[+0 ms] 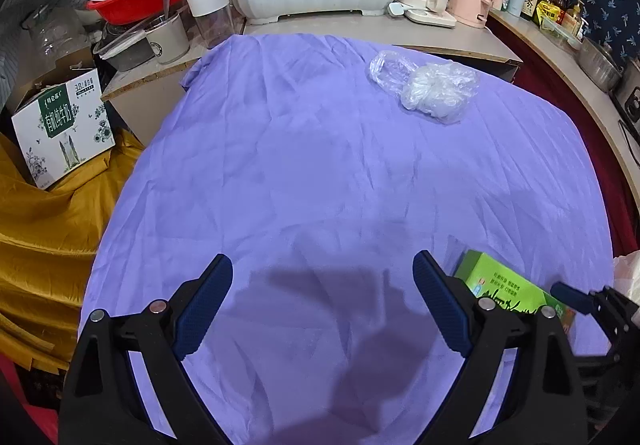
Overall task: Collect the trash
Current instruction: 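Grasp the green juice box with the right tool while the left tool moves toward the plastic wrap, then grasp the clear plastic wrap with the left tool while the right tool holds the juice box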
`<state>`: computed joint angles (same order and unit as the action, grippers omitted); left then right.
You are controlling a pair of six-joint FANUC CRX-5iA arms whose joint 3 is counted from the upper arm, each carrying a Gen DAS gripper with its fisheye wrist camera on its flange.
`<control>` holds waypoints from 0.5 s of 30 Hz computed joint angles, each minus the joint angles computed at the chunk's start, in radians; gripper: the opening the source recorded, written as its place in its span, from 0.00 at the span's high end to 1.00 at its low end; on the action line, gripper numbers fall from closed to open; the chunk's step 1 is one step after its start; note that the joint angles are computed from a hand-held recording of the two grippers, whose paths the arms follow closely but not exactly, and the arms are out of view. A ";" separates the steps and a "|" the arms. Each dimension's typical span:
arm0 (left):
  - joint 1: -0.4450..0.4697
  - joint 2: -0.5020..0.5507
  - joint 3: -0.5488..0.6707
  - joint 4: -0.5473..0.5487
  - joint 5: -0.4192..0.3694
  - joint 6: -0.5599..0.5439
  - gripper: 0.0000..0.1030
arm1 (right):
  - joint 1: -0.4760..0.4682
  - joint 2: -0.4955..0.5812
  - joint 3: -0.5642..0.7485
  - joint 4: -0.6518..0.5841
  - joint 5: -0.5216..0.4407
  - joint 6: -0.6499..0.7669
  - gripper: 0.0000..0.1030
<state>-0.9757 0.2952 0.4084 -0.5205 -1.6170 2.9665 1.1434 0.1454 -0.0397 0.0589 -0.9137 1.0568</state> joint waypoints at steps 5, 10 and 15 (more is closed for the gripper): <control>0.002 0.012 0.014 0.002 0.015 -0.019 0.15 | 0.046 -0.036 -0.077 0.067 -0.028 -0.060 0.44; 0.010 0.040 0.045 0.005 0.034 -0.053 0.15 | 0.069 -0.092 -0.166 0.152 0.009 -0.206 0.59; 0.032 0.074 0.088 -0.001 0.067 -0.101 0.15 | 0.075 -0.159 -0.265 0.274 0.050 -0.425 0.62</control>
<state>-0.9437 0.3697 0.4961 -0.5210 -1.5498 2.8660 1.2180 -0.0137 -0.3043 0.3329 -0.8636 0.6318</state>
